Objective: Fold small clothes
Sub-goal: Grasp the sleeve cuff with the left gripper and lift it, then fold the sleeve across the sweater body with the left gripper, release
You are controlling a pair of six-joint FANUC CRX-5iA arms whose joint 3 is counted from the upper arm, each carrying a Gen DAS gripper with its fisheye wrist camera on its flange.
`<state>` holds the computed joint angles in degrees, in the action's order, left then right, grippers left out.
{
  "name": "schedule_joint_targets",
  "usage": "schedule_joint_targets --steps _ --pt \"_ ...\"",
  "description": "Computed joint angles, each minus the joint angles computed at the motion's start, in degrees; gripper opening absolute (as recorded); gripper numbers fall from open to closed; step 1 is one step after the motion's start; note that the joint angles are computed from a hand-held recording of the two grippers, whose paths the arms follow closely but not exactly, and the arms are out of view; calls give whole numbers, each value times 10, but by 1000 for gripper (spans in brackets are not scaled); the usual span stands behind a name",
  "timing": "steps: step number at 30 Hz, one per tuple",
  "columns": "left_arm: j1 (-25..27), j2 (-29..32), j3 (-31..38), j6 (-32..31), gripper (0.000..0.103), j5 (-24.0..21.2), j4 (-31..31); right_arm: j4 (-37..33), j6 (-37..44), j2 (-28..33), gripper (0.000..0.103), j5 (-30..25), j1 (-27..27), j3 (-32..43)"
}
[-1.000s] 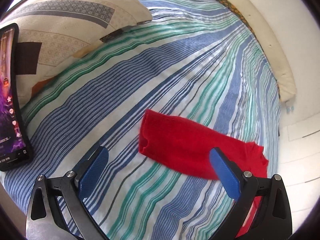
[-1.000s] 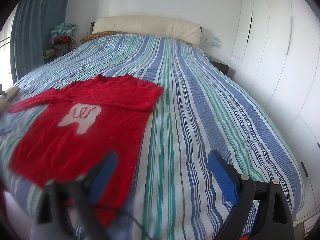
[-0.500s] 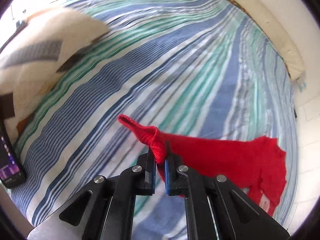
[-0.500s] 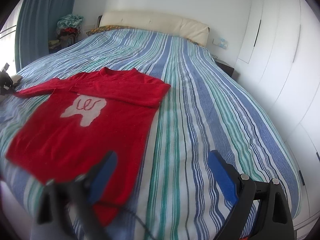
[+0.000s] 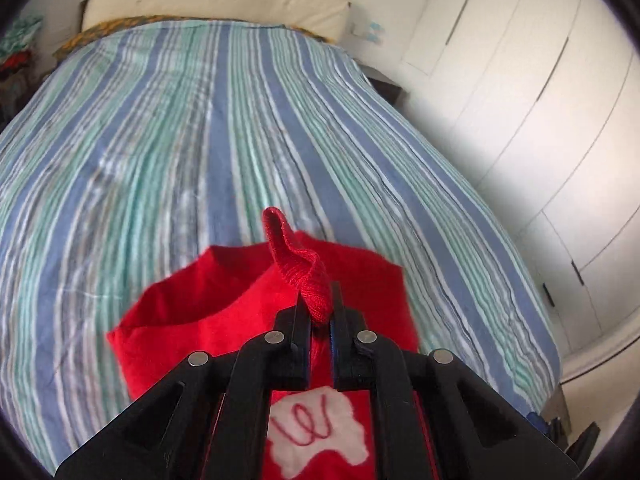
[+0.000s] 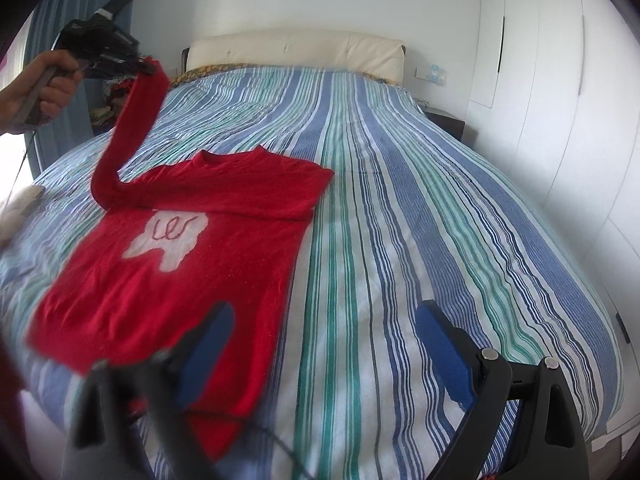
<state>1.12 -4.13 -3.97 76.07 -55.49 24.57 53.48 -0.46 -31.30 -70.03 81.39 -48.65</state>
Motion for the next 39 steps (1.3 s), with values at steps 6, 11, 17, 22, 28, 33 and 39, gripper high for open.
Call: schedule_joint_targets --steps 6,11,17,22,28,33,39 --pt "-10 11 -44 12 62 8 8 -2 -15 -13 91 5 -5 -4" --pt "89 -105 -155 6 81 43 -16 -1 -31 -32 91 16 -13 -14" --pt "193 -171 -248 -114 81 -7 -43 -30 -44 -47 91 60 -50 -18" --pt "93 -147 -231 -73 81 27 -199 -36 -60 -48 91 55 -54 -18" --pt "32 -88 -187 156 6 50 -341 -41 -52 -31 91 42 -49 -9" --pt "63 -123 -233 134 4 71 -304 -35 -48 -28 91 33 -39 -9" --pt "94 -135 -249 99 9 63 -262 -55 -29 -21 91 58 -55 -5"
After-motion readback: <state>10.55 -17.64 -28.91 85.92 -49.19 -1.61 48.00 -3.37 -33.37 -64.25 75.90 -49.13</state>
